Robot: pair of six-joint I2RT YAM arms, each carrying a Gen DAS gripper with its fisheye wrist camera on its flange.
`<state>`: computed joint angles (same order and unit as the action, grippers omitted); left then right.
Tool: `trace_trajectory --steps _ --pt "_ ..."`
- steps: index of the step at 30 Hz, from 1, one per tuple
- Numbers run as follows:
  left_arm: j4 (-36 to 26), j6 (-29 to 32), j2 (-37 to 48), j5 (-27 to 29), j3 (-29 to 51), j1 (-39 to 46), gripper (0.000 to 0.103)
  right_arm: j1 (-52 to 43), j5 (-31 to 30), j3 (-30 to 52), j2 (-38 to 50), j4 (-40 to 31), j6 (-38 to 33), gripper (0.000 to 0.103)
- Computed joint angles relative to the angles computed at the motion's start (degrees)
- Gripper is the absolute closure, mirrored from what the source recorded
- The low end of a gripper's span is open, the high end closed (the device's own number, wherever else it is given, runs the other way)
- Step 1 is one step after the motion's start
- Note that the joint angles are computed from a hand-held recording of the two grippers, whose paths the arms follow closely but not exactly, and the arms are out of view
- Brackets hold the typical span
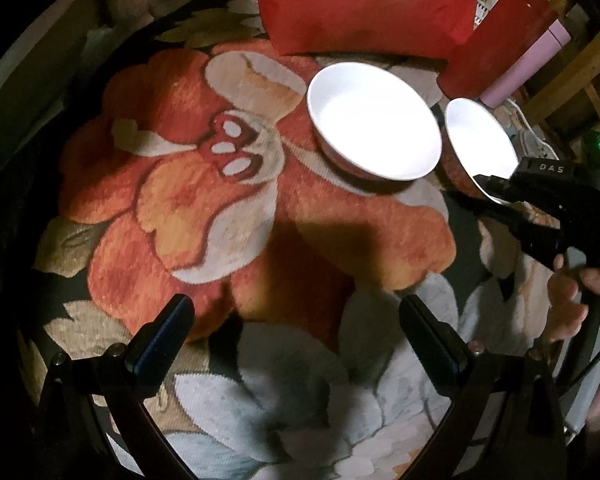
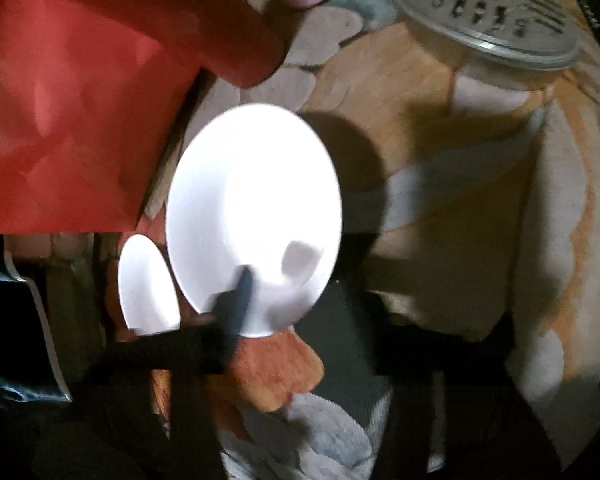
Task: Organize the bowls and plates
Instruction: 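Reach the right gripper toward the next white bowl, then grasp the rim of the white bowl with the right gripper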
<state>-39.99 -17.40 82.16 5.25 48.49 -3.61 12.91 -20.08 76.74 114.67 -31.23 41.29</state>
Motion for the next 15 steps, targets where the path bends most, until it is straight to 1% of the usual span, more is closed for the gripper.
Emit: trace_trajectory --steps 2,4,9,11,13,15 --pt "0.2 0.2 -0.1 -0.1 -0.7 0.1 0.001 -0.3 -0.2 0.1 0.2 -0.2 -0.8 0.083" --pt "0.5 0.2 -0.1 0.0 -1.5 0.1 0.001 -1.2 -1.9 -1.1 -0.5 0.7 -2.5 0.086" --pt "1.1 0.0 0.0 0.7 -2.5 -0.4 0.001 -4.5 -10.8 -5.3 -1.9 0.2 -7.4 0.088" --pt "1.4 -0.3 0.2 1.7 -2.6 -0.8 0.001 -5.5 -13.7 -6.0 -2.0 -1.8 -11.6 0.088" --pt "2.0 -0.7 0.1 3.0 -2.8 -1.2 0.001 -6.2 -17.3 -5.4 -1.4 -5.4 -17.0 0.088" --pt "2.4 -0.9 0.4 3.9 -2.7 -1.6 0.001 -6.2 -19.9 -4.5 -1.1 -10.0 -24.0 0.088"
